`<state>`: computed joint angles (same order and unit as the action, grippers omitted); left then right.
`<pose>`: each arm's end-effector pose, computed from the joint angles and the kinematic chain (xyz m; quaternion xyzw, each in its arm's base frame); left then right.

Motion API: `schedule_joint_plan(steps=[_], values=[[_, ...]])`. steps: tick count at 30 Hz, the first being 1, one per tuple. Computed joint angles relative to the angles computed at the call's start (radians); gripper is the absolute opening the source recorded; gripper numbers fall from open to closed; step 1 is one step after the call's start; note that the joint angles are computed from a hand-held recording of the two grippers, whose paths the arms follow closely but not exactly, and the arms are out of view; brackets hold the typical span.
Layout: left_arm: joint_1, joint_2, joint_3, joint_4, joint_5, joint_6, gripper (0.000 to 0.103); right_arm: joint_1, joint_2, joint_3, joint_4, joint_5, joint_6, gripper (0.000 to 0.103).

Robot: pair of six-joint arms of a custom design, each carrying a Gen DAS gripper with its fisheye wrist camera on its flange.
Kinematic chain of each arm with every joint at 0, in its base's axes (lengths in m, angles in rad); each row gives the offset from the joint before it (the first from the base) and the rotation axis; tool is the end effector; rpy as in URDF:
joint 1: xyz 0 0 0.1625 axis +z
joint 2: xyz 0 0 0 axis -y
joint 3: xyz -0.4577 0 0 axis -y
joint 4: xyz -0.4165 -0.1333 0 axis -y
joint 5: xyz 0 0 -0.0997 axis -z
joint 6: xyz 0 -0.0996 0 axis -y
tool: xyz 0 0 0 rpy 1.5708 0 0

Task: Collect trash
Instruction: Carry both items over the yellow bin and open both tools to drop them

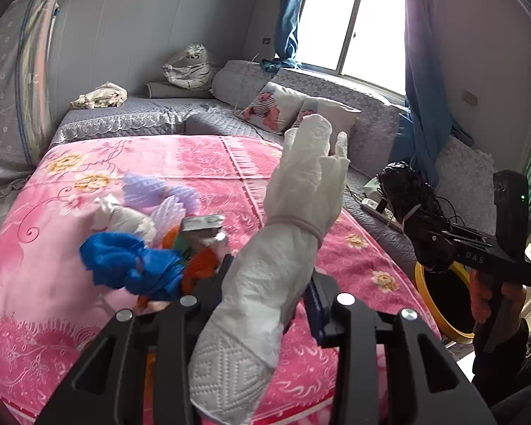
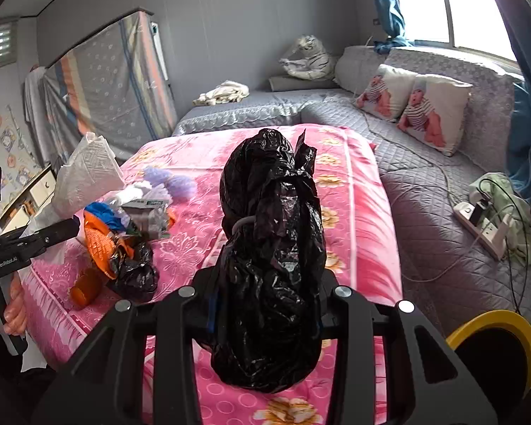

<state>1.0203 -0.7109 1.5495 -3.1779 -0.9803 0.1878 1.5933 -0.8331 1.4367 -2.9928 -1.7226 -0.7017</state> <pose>-0.2338 -0.7417 0.1612 0.2183 0.8666 -0.4014 0.2007 0.1360 -0.7879 0.2703 0.2958 -0.8662 0.3509 0.1977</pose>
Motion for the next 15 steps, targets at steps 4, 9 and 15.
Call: schedule_joint_plan(steps=[4,9,15], values=[[-0.007,0.070,-0.111,0.075,-0.049,0.020,0.035,-0.014,-0.034,0.017,-0.076,-0.035,0.044,0.035],[-0.024,0.164,-0.258,0.179,-0.130,0.072,0.035,-0.037,-0.083,0.047,-0.180,-0.105,0.092,0.035],[-0.047,0.296,-0.447,0.341,-0.237,0.106,0.035,-0.071,-0.133,0.084,-0.284,-0.207,0.141,0.035]])
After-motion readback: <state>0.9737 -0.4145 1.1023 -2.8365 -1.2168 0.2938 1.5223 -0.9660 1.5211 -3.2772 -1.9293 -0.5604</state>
